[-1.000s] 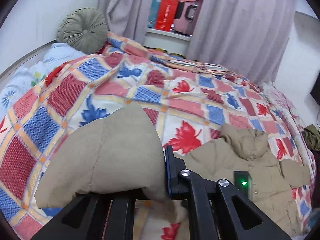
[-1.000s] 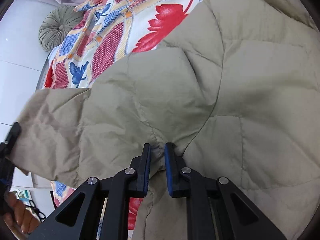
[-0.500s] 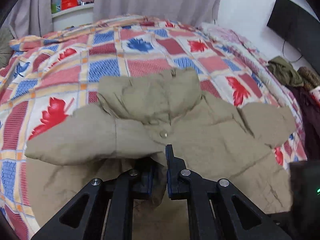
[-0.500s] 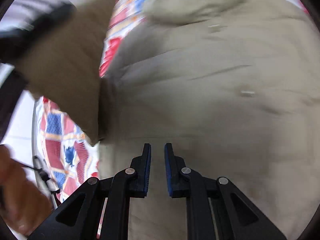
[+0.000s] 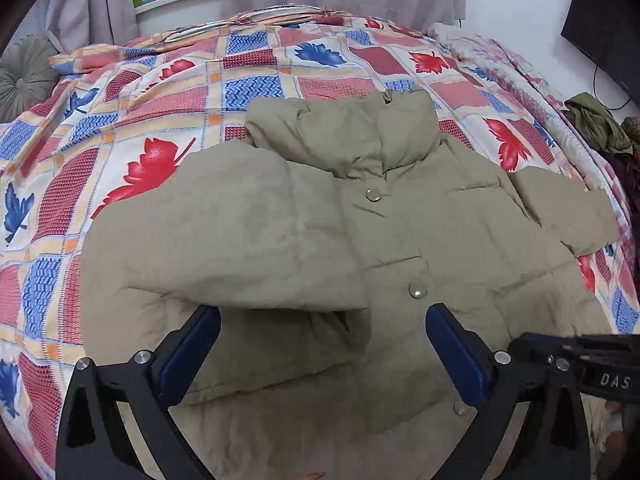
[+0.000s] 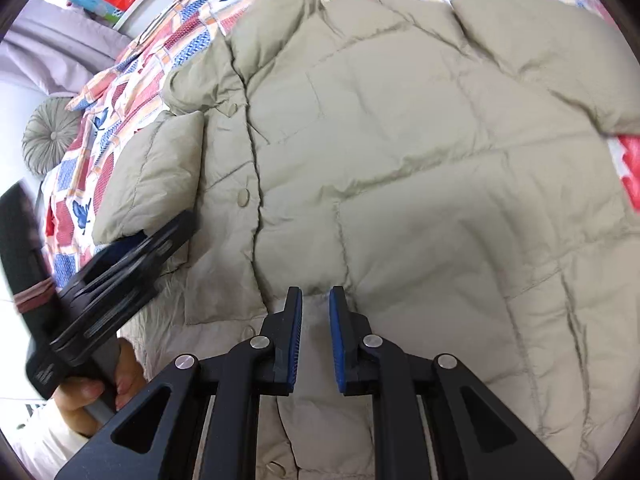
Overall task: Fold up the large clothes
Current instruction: 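Grasp the side edge with the left tool and fold it inward over the sleeve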
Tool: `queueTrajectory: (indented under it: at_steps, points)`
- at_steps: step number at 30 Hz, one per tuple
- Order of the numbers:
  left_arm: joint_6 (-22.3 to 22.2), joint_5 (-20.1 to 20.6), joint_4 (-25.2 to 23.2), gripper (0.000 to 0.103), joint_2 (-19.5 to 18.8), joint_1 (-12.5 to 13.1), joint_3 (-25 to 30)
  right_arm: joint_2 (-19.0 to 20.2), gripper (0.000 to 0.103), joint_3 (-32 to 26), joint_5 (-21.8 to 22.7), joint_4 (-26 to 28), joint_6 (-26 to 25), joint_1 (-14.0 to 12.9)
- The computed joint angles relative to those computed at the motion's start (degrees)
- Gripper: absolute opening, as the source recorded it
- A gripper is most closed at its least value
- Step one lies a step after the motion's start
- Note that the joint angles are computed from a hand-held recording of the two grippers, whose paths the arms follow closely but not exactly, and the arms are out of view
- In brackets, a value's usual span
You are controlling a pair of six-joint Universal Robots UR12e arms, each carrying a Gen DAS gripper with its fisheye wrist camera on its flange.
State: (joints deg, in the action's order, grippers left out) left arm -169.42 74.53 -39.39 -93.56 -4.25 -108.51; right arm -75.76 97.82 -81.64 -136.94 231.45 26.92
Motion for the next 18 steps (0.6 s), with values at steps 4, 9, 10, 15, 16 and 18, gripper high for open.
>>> queueTrajectory:
  at_steps: [4, 9, 10, 15, 16, 18]
  points:
    - [-3.71, -1.63, -0.42, 0.103, 1.38, 4.85, -0.29, 0.13, 0.042, -2.01, -2.37, 1.9, -4.2, 0.75]
    - [-11.0, -10.26, -6.81, 0.103, -0.65, 13.43, 0.81, 2.97, 0.077, -8.55, -11.14, 3.42, -16.91, 4.21]
    - [-11.59, -12.3, -8.53, 0.103, -1.33, 14.49, 1.08, 4.01, 0.077, -10.24, -13.28, 4.05, -20.15, 5.12]
    - [-11.11, -24.47, -17.51, 0.079, -5.15, 18.1, 1.99, 10.8, 0.079, -19.05, -24.96, 6.41, -36.51, 9.95]
    - [-9.83, -24.51, -18.94, 0.071, -5.66, 17.77, 2.46, 12.01, 0.079, -20.39, -27.3, 6.7, -38.87, 10.68]
    - [-7.81, -21.49, -18.72, 0.037, -6.0, 16.58, 2.94, 14.45, 0.079, -22.92, -31.3, 7.12, -42.63, 11.87]
